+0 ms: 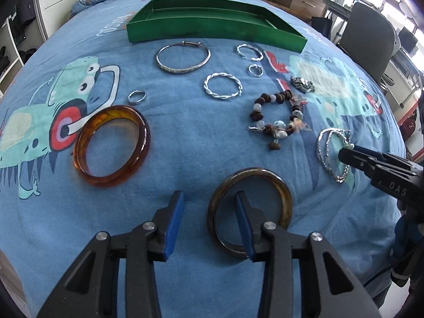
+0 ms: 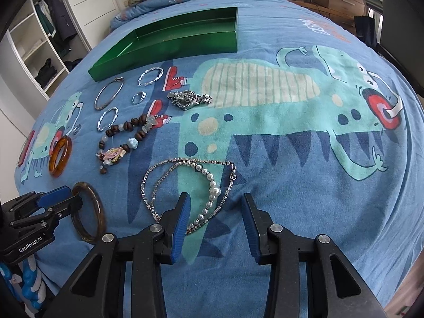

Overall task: Organize jewelry
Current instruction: 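Grasp the brown bangle with the left tool while the right tool grasps the pearl bracelets, then lower both held items into the green tray and open both tools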

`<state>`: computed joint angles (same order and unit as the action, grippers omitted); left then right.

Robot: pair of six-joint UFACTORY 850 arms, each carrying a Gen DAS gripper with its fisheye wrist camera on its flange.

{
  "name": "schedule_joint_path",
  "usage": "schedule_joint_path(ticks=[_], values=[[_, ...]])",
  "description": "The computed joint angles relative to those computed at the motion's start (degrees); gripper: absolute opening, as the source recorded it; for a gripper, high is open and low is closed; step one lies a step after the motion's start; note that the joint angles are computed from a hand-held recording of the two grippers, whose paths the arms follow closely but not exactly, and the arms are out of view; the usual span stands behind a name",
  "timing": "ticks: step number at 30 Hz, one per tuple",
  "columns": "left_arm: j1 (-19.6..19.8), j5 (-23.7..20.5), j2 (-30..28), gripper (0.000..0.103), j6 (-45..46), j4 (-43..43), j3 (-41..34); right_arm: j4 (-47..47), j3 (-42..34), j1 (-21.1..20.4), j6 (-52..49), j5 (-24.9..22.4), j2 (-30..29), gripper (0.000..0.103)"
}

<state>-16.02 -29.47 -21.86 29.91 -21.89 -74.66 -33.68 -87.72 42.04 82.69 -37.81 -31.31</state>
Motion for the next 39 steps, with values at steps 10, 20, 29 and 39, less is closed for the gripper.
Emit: schedule_joint_path(ticks=[10,20,29,39], values=[[-3.86,8.83,1.43,0.007,-9.51,15.85,3.06,-1.08,-3.33,-0.3,-2.29,-4.26,-2.63,0.011],[-2.81,13.09,9.82,0.006,4.18,2.84,7.27,-13.85,0.41,3.22,7.93,-4.66,2.53,0.008],[-0.79,10.0,8.39,0.007,12.25,-10.11,-4.28,-24.85,-6.74,5.12,5.6,-10.32,4.86,0.008],[-1.36,-0.08,-16.52,0.007,-15.86,13.97,-40.12,-18.62,-32.92,-3.52,-14.55,-8.37,-10.36,0.008]])
